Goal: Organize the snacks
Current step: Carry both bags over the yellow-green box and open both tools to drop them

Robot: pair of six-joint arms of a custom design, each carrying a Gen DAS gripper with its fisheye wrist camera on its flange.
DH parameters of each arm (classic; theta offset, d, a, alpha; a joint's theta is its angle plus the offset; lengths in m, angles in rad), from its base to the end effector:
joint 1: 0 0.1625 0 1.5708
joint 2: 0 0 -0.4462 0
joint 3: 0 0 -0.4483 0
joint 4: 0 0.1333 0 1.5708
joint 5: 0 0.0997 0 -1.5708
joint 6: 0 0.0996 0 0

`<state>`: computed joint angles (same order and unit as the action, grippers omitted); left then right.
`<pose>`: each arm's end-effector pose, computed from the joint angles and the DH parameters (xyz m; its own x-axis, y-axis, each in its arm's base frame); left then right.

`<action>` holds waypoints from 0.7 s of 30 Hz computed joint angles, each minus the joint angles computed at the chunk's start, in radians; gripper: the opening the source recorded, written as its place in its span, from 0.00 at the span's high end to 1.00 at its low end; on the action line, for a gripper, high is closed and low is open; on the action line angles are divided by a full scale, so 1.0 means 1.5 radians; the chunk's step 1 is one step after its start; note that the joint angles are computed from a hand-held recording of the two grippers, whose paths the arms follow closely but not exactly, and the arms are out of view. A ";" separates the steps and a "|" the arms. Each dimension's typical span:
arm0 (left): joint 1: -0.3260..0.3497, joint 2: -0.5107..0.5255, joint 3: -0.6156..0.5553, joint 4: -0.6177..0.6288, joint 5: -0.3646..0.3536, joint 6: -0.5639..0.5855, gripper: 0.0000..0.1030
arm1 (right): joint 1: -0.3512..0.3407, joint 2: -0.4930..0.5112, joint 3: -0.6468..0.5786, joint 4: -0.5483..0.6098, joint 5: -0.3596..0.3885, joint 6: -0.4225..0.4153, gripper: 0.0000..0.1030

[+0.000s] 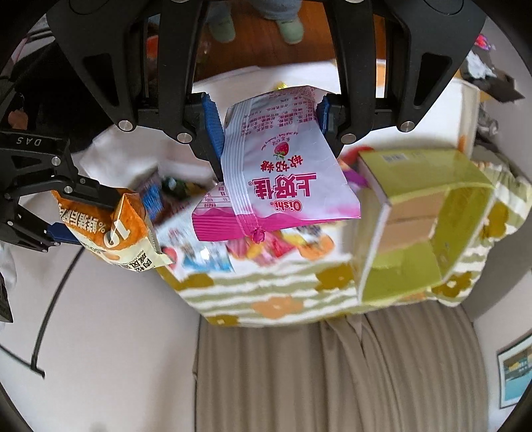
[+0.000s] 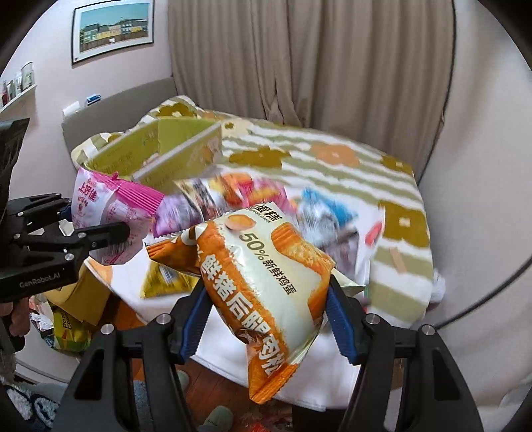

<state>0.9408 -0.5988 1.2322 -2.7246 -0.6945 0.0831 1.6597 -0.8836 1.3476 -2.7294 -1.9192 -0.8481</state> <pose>-0.3301 -0.8089 0.1429 -0.6972 0.1263 -0.7056 0.5710 0.6930 -0.4402 0.1718 -0.8084 0.2987 -0.5809 -0.4852 0.6536 -0.7618 0.6068 -0.2266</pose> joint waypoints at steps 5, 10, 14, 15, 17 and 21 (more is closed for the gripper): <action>0.021 -0.017 -0.036 -0.010 -0.009 0.058 0.60 | 0.037 0.054 -0.065 -0.005 0.004 0.014 0.41; 0.054 -0.039 -0.081 0.004 -0.013 0.112 0.60 | 0.076 0.137 -0.162 0.019 -0.008 0.064 0.41; 0.089 -0.037 -0.150 0.047 -0.019 0.148 0.60 | 0.102 0.215 -0.257 0.054 -0.020 0.104 0.41; 0.099 -0.036 -0.168 0.062 -0.022 0.153 0.60 | 0.109 0.242 -0.293 0.068 -0.025 0.118 0.41; 0.115 -0.031 -0.202 0.095 -0.028 0.156 0.60 | 0.118 0.280 -0.346 0.092 -0.032 0.137 0.41; 0.151 -0.002 -0.293 0.183 -0.042 0.157 0.60 | 0.132 0.360 -0.456 0.137 -0.043 0.169 0.41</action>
